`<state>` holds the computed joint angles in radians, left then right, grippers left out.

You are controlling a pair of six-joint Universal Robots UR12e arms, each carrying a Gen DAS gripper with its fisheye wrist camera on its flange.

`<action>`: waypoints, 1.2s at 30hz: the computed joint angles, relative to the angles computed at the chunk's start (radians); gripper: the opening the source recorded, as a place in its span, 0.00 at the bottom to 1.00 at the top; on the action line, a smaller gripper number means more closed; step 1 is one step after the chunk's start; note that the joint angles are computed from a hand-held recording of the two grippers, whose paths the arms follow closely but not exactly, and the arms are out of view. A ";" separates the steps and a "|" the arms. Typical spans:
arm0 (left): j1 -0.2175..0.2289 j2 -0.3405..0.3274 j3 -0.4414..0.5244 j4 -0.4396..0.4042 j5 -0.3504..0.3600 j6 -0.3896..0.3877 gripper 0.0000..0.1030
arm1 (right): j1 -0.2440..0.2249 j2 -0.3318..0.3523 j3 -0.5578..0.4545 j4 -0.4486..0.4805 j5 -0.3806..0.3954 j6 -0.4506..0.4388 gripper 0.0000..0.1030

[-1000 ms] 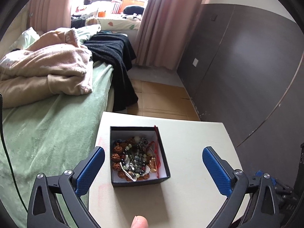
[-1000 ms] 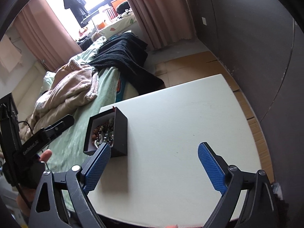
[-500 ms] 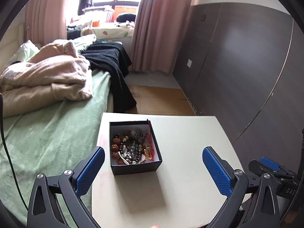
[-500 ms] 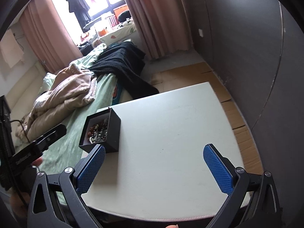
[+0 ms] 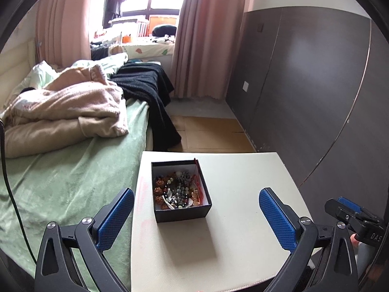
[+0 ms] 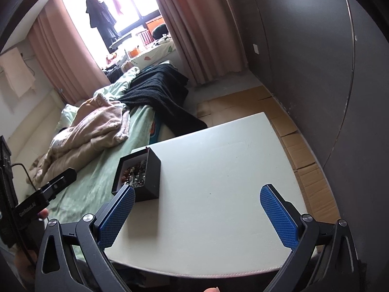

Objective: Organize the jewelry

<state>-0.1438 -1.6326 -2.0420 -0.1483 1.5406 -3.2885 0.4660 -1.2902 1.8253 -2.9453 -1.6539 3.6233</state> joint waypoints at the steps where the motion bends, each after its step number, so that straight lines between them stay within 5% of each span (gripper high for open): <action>1: -0.003 0.000 0.000 0.001 0.006 0.004 0.99 | 0.003 -0.001 -0.001 0.001 -0.006 -0.005 1.00; 36: -0.031 -0.008 0.000 0.003 0.005 0.045 0.99 | -0.007 -0.039 0.027 0.043 0.024 -0.041 1.00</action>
<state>-0.1746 -1.6406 -2.0423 -0.1457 1.5454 -3.2434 0.4590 -1.3291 1.8527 -2.9021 -1.6295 3.5821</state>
